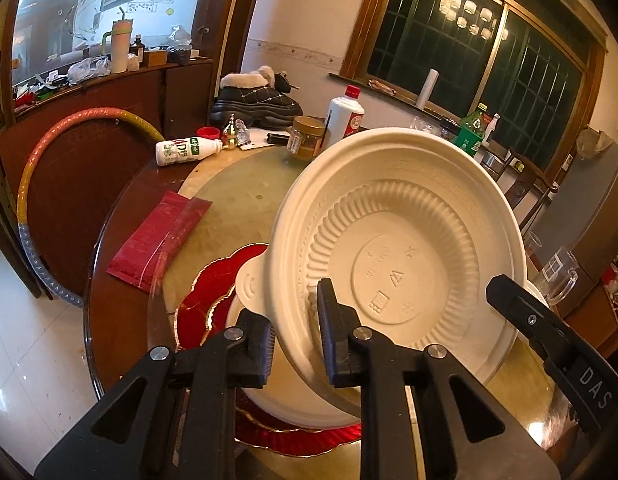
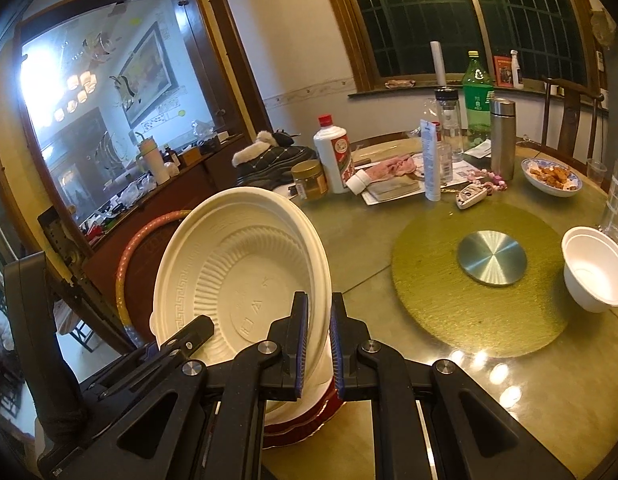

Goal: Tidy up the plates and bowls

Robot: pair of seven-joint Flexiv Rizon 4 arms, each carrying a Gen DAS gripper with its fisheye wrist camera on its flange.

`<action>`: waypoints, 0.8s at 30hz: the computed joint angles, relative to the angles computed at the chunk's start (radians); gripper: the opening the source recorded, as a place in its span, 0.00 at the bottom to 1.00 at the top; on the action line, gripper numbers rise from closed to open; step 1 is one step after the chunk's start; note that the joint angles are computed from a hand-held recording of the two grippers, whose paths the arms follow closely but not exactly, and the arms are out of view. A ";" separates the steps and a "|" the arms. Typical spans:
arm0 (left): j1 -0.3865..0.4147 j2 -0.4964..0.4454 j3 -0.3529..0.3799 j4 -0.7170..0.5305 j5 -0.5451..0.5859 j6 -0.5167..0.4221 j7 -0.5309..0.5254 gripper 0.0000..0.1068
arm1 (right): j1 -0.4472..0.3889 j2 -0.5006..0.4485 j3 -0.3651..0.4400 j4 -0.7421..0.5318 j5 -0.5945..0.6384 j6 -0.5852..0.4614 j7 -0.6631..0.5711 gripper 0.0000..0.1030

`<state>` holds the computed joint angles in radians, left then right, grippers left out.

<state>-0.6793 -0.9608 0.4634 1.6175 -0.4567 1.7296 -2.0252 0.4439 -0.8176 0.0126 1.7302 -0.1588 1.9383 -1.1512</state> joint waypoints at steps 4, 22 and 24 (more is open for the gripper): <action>0.017 0.016 -0.016 0.022 0.006 0.009 0.005 0.16 | -0.020 -0.007 0.032 -0.010 -0.024 -0.011 0.001 0.10; 0.017 0.023 -0.013 0.055 -0.017 0.006 0.019 0.16 | -0.073 -0.036 0.106 -0.039 -0.102 -0.043 0.031 0.10; 0.019 0.024 -0.013 0.057 -0.014 0.004 0.017 0.16 | -0.073 -0.039 0.108 -0.042 -0.107 -0.049 0.033 0.10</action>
<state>-0.6605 -0.9367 0.4502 1.6743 -0.4706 1.7335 -2.0080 0.3713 -0.8563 0.1201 1.6879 -0.2657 1.8896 -1.1179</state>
